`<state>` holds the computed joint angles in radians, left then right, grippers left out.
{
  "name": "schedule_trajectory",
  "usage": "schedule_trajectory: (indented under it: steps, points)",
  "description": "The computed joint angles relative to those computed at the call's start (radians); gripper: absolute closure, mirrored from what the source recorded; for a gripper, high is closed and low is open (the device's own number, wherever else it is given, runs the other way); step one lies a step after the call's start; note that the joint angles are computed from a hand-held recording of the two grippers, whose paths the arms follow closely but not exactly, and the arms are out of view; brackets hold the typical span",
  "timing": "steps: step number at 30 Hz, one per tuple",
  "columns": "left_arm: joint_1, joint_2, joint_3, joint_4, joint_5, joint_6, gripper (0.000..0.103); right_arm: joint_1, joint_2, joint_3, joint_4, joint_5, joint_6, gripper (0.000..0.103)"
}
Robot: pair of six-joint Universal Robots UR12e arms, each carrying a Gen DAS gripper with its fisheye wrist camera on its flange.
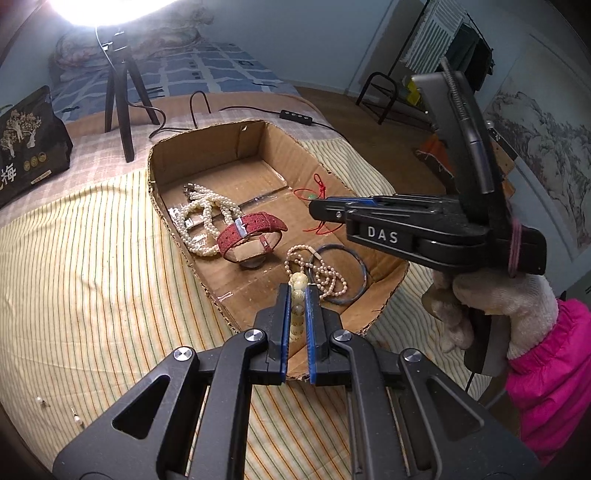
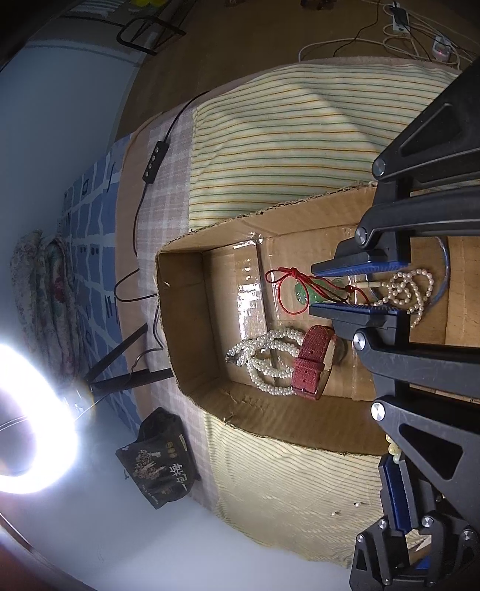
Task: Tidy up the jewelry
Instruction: 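Open both tools to drop the bracelet and pendant into the box, then move both open tools down to the two pearl stud earrings on the sheet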
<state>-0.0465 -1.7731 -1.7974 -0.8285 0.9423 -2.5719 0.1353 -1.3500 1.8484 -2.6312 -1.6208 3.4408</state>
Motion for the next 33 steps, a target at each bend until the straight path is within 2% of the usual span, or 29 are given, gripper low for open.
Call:
schedule_trajectory:
  steps: [2,4,11,12,13,14,15,16,17,20,21,25,27,33]
  points:
    - [0.0,0.001,-0.002,0.001,-0.002,0.007,0.098,0.001,0.001,-0.001,0.001,-0.003,0.001,0.089]
    - [0.0,0.004,-0.005,0.007,-0.001,0.009,0.098,0.001,0.001,0.0,-0.001,-0.003,0.003,0.082]
    - [0.001,0.008,-0.005,0.007,-0.001,0.019,0.098,0.007,0.001,-0.005,-0.005,-0.023,0.0,0.073]
    - [0.001,0.009,-0.006,0.01,0.0,0.021,0.098,0.008,0.001,-0.005,-0.004,-0.025,0.001,0.069]
    - [0.001,0.011,-0.008,0.013,0.003,0.025,0.097,0.009,0.0,-0.006,-0.003,-0.028,0.001,0.06]
    - [0.001,0.012,-0.009,0.015,0.004,0.029,0.092,0.01,0.0,-0.006,-0.002,-0.035,0.002,0.054]
    - [0.002,0.014,-0.012,0.02,0.005,0.032,0.086,0.013,-0.001,-0.006,-0.005,-0.047,0.004,0.043]
    - [0.003,0.016,-0.015,0.026,0.002,0.033,0.072,0.017,-0.001,-0.006,-0.01,-0.062,0.007,0.035]
    - [0.005,0.018,-0.019,0.035,-0.002,0.034,0.065,0.019,-0.003,-0.005,-0.014,-0.071,0.012,0.033]
    - [0.007,0.024,-0.026,0.053,-0.003,0.036,0.064,0.022,-0.004,-0.008,-0.009,-0.082,0.019,0.025]
    - [0.008,0.025,-0.027,0.055,-0.002,0.037,0.064,0.024,-0.004,-0.011,-0.004,-0.088,0.023,0.019]
    - [0.012,0.031,-0.029,0.061,0.0,0.039,0.063,0.033,-0.009,-0.013,-0.008,-0.113,0.034,0.014]
    - [0.016,0.034,-0.031,0.064,-0.001,0.04,0.058,0.036,-0.012,-0.015,-0.005,-0.123,0.043,0.011]
    - [0.03,0.052,-0.042,0.084,-0.002,0.052,0.057,0.052,-0.018,-0.033,0.051,-0.161,0.07,0.011]
